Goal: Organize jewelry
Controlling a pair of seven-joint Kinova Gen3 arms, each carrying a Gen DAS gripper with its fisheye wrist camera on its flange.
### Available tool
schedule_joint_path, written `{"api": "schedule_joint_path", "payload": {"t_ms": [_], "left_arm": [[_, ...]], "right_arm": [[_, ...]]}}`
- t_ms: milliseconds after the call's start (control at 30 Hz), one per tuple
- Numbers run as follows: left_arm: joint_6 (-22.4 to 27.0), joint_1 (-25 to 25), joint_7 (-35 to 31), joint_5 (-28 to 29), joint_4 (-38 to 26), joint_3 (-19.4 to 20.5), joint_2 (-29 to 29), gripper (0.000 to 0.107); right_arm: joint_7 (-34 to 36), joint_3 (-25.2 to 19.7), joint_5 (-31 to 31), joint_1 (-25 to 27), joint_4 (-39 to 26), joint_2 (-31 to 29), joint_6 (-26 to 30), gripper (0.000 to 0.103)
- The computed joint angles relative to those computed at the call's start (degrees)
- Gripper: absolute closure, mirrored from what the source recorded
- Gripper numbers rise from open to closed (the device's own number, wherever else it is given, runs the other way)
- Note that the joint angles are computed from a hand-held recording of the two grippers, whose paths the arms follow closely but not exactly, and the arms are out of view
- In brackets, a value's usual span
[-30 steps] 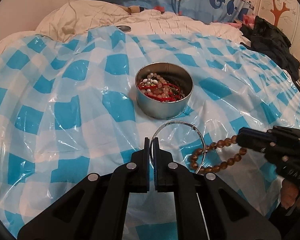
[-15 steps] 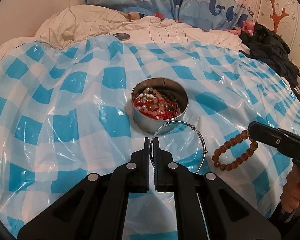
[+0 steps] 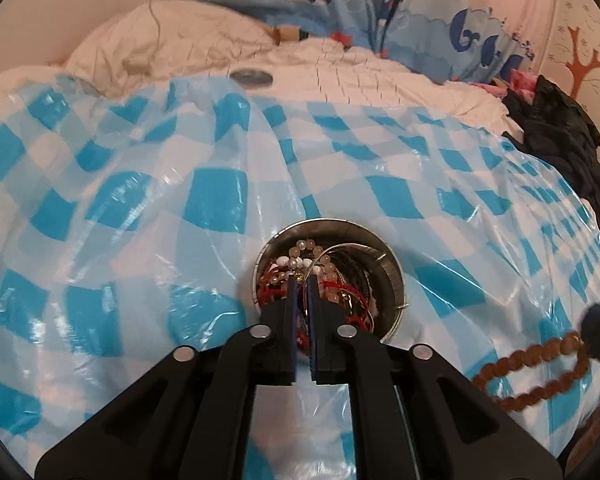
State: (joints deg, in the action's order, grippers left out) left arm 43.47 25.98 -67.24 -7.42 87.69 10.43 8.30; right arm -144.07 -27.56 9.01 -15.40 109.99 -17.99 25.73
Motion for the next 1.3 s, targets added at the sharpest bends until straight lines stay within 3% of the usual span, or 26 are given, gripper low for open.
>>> {"api": "schedule_joint_path", "payload": {"t_ms": [167,233,300,333,367,400,600,700,733,767,800,833,867,1067,1300], "left_arm": [[-1.32,-2.62,-1.46,5.15,0.53,-0.48,-0.45,0.095],[-2.73,-3.36,-0.13,5.30,2.02,-1.10,-2.39,0.081],[-3.32,-4.66,0.29,6.45,3.35,-1.37,-4.34,0.075],[-3.40,-5.30,-0.10,7.08,3.83,-1.35,-5.11,0.072],[-3.30,-5.77,-0.39,7.45,4.17,-1.26,-5.82,0.071],[-3.11,-6.14,-0.55,7.48,4.69,-1.16,-6.86,0.067],[-2.72,-7.22,-2.99,8.62,7.46,0.05,-11.11,0.059],[-2.08,-7.41,-5.07,9.53,8.20,0.39,-12.29,0.057],[-2.04,-7.48,-5.88,9.90,8.37,0.40,-12.63,0.057],[-2.02,-7.62,-6.07,9.98,8.47,0.48,-12.80,0.056],[-1.94,-7.83,-6.25,10.15,8.57,0.43,-13.05,0.056],[-1.97,-8.11,-6.72,10.90,8.74,0.09,-13.37,0.056],[-2.12,-8.34,-7.05,11.44,8.95,-0.07,-13.56,0.056],[-2.09,-9.77,-8.72,13.80,9.65,-0.84,-15.10,0.053],[-1.70,-10.67,-8.99,14.45,9.70,-0.92,-15.44,0.051]], "right_arm": [[2.75,2.94,0.57,-2.42,-3.44,3.00,-0.86,0.097],[2.73,3.47,2.91,-4.08,-6.17,4.55,2.08,0.097],[5.26,1.77,3.51,-3.65,-8.70,5.85,6.74,0.095],[5.55,-0.48,4.68,-2.12,-9.47,6.43,9.07,0.088],[4.96,-3.14,6.72,-0.64,-9.30,7.08,11.40,0.057],[3.48,-5.58,8.90,0.48,-9.17,7.58,13.73,0.040],[-3.24,-10.82,19.80,-5.64,-11.47,16.46,27.26,0.040],[-5.84,-10.54,25.13,-11.10,-13.00,21.00,33.97,0.042],[-6.11,-9.65,25.34,-12.46,-13.21,22.02,35.59,0.048],[-6.10,-9.24,24.62,-12.75,-13.22,22.78,36.41,0.066],[-5.93,-9.43,23.56,-12.05,-13.14,22.67,36.29,0.081],[-6.00,-8.62,22.95,-12.18,-12.63,21.85,35.48,0.080],[-5.74,-7.59,22.62,-12.80,-12.12,21.02,34.60,0.091],[-8.08,-2.47,22.63,-15.41,-11.38,16.60,30.46,0.091],[-8.30,1.76,25.77,-18.71,-15.77,15.71,27.58,0.091]]}}
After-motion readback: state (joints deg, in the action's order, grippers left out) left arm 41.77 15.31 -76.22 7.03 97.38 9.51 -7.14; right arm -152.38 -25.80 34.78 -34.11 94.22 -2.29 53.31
